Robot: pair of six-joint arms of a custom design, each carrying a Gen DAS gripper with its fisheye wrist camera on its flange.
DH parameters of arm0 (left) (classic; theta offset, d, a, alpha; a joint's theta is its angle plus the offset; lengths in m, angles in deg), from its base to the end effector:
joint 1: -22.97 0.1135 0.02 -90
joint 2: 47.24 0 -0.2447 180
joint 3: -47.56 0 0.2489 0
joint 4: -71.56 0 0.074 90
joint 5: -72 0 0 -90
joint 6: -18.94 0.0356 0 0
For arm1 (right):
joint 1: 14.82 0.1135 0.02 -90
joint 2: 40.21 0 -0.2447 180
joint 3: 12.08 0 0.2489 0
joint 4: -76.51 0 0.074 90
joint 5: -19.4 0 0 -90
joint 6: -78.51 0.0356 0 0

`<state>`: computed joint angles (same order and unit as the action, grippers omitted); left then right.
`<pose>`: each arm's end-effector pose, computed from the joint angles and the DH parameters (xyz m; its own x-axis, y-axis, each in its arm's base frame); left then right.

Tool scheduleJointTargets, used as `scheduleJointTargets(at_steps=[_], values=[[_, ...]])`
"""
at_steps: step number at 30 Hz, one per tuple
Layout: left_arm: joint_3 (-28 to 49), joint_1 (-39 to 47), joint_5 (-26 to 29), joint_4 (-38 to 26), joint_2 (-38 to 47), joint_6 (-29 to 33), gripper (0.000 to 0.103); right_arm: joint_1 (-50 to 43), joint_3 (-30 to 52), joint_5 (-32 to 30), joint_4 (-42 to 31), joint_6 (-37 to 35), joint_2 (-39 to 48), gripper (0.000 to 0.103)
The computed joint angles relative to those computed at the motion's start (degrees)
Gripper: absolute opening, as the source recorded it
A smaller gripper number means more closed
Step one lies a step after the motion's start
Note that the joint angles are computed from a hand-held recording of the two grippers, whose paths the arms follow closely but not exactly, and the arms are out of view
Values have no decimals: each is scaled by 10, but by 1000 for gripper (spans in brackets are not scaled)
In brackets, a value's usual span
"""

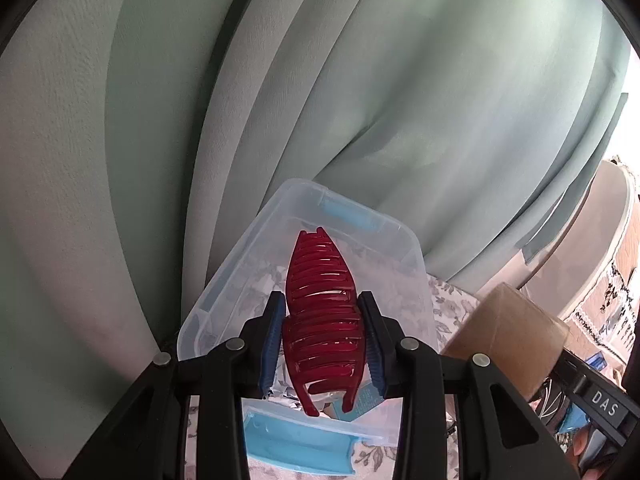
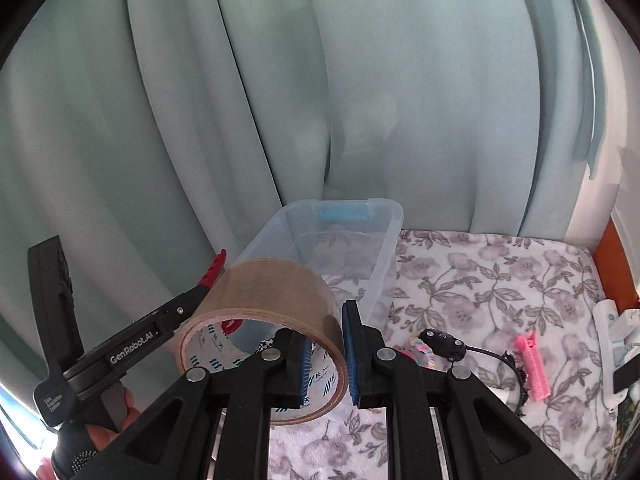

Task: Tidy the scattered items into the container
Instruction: 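Lift and carry the tape roll and claw clip over the clear box, then open both grippers to drop the tape roll and claw clip inside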

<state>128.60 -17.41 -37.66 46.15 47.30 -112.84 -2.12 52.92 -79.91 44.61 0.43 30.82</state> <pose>0.2858 -0.2274 0.2318 -0.6304 -0.2875 -0.7211 -0.0126 0.9325 -0.3609 0.2661 0.0659 0.2517 -0.6573 0.0608 -0.7512 -0.2102 0.9424 0.2602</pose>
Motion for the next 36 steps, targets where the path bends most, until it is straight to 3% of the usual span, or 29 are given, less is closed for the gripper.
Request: scheduleJointTargets(at_steps=[16,28,32,36], values=[[23,32,47,9,65,5,38,1,81,-33,41,9,169,16],[43,43,64,-1,97,4,38,1,94,-47,44,16,216,20],[47,41,62,-7,97,4,41,2,100,-52,35,11,221,22],[42,38,60,-3,92,12,52,7,105,-44,23,10,222,24]])
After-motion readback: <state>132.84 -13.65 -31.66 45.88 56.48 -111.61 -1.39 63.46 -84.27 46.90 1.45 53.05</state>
